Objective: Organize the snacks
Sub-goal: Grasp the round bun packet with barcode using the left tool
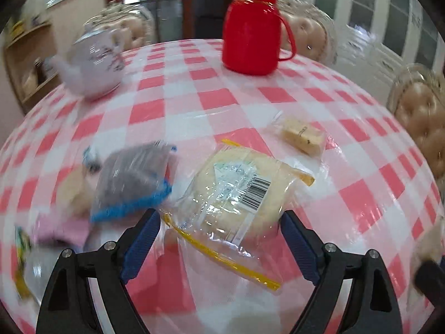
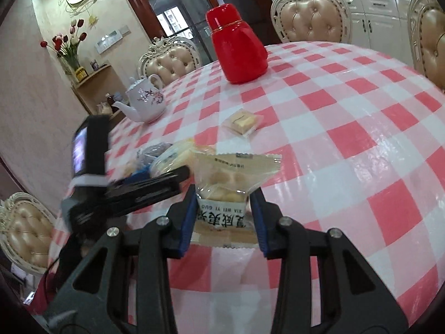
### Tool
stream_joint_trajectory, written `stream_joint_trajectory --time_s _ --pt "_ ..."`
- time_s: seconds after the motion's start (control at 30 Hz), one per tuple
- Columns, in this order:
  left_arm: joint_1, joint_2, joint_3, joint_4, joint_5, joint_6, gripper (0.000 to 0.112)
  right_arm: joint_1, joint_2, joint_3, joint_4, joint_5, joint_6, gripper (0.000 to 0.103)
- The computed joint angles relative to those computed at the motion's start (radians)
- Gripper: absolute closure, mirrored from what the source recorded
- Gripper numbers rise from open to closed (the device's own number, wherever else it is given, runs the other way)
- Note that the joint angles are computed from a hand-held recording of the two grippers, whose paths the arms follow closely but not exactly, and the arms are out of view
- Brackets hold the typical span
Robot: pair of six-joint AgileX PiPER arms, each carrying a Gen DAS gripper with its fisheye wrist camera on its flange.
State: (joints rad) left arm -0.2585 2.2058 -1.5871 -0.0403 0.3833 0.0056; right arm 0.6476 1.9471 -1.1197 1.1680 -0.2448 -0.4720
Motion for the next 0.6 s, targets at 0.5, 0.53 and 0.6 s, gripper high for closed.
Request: stream_joint_trajectory --time_s 0.5,0.53,0.6 --pt "0.026 0.184 -0.443 -0.212 0.354 0.533 0.022 -0.008 -0.009 0.020 -0.300 0.017 0.317 0.061" --pt "0.016 0.188 -0.454 -0.187 0.352 0.530 0.022 -0.011 -0.010 0.023 -0.304 0.015 0.323 0.061" --pt "0.017 0.225 -0.524 -0.207 0.398 0.561 0.022 -0.014 -0.012 0.028 -0.328 0.013 0.357 0.061"
